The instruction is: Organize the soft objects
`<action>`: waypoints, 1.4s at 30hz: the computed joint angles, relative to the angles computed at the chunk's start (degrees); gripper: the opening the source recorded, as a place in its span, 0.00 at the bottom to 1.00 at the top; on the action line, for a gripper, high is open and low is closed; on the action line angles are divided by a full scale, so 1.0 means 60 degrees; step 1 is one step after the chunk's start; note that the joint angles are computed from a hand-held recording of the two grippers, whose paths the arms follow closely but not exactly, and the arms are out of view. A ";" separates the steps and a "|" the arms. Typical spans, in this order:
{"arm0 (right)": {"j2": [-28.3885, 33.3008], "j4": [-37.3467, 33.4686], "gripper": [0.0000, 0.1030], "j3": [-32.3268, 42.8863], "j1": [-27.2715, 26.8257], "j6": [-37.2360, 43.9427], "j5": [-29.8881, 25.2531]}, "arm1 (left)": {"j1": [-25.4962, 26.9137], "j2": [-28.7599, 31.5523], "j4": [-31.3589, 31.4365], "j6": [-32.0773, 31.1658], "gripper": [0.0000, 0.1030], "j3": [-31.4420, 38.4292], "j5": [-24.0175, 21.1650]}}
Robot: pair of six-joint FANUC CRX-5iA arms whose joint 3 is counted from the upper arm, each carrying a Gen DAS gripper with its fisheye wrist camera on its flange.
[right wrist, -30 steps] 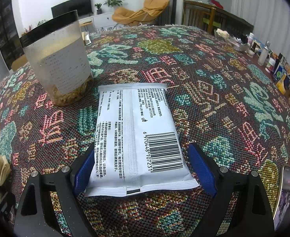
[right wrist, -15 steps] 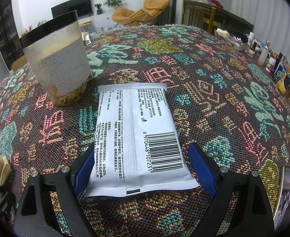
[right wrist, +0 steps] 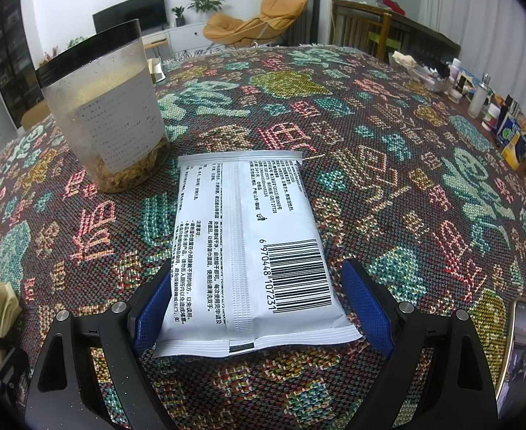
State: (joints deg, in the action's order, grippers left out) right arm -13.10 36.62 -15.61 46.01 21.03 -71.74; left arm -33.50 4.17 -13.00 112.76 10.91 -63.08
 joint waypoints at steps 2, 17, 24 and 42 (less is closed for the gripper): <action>0.0000 0.0000 0.88 -0.0001 0.0003 -0.0003 -0.0001 | -0.0001 0.0002 0.0000 0.0000 1.00 0.0003 -0.0002; 0.0376 -0.2318 0.89 0.1483 -0.0996 0.2653 -0.0178 | 0.0416 0.0285 0.1228 -0.1509 1.00 0.0500 -0.1203; 0.1115 -0.2905 0.61 0.3167 -0.2029 0.3587 -0.1169 | 0.0717 0.0340 0.1870 -0.2203 0.34 0.0731 -0.1114; 0.2867 -0.1927 0.61 0.7385 0.3666 0.3346 -0.0538 | 0.5312 -0.4185 0.3801 -0.3303 0.35 -0.0931 -0.1875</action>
